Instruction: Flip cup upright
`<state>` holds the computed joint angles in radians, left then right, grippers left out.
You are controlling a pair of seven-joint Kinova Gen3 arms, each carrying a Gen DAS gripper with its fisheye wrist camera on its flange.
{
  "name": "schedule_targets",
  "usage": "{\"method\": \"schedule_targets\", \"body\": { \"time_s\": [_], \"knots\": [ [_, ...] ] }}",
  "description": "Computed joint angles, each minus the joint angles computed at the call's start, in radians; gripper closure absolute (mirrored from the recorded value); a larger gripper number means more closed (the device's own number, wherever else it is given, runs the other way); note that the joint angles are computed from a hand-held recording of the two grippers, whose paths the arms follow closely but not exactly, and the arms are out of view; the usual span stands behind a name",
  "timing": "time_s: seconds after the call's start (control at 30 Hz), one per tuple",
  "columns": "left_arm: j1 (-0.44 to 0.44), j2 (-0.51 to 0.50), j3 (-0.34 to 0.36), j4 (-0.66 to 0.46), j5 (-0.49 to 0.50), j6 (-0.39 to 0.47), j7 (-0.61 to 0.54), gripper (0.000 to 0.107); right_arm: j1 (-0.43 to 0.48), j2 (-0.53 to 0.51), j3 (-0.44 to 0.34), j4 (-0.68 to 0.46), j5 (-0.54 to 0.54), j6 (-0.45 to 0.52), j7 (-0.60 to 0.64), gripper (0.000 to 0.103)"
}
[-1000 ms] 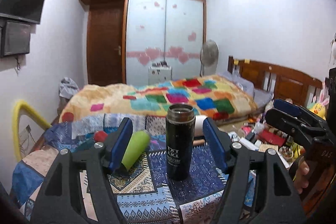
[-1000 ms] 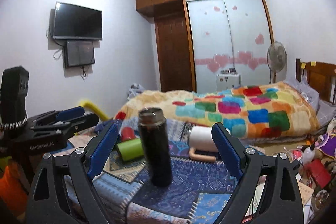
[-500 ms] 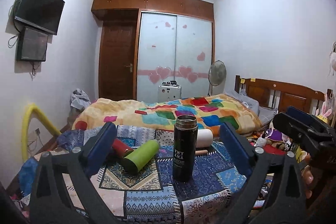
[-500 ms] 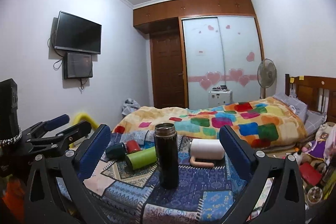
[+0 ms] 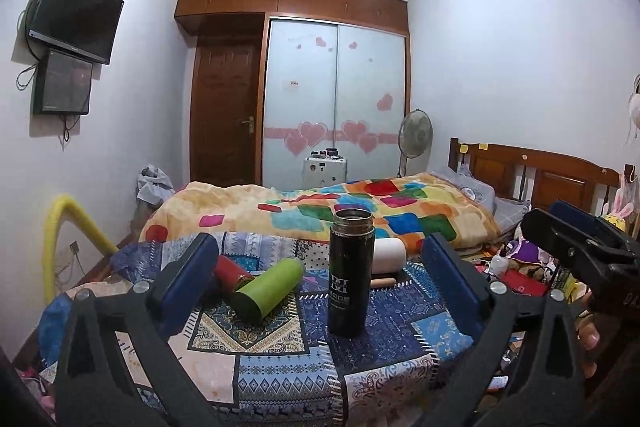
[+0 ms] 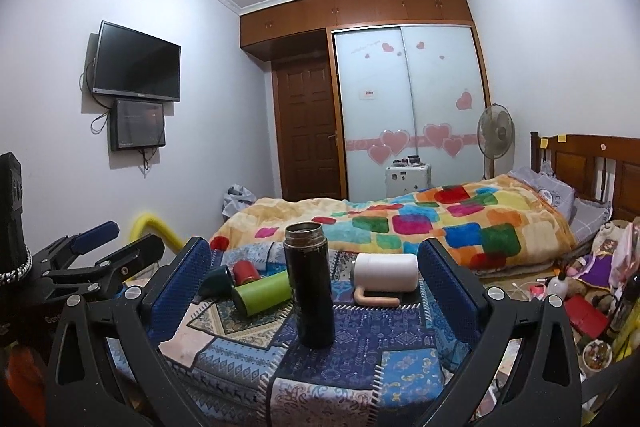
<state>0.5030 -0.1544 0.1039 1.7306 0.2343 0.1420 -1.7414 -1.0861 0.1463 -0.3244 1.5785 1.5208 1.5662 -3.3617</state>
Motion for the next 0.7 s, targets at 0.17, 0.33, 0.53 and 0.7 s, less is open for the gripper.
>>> {"method": "schedule_targets", "body": {
  "time_s": [0.17, 0.33, 0.53, 0.7],
  "knots": [
    [0.022, 0.003, -0.018, 0.002, 0.007, -0.003, -0.013, 0.004, 0.001, -0.001, -0.001, 0.000, 0.001, 0.000, 0.005, 0.000],
    [0.006, 0.005, -0.001, 0.002, -0.001, -0.004, -0.007, 0.004, -0.002, 0.002, 0.000, -0.003, 0.003, 0.007, 0.011, 0.000],
    [0.004, 0.005, 0.003, 0.002, -0.002, -0.002, -0.002, 0.004, -0.005, 0.004, 0.001, -0.007, 0.004, 0.010, 0.013, 0.000],
    [0.027, 0.010, -0.016, 0.001, 0.019, 0.000, -0.021, 0.004, -0.005, 0.003, 0.003, -0.009, 0.004, 0.007, 0.015, 0.000]
  ]
}}
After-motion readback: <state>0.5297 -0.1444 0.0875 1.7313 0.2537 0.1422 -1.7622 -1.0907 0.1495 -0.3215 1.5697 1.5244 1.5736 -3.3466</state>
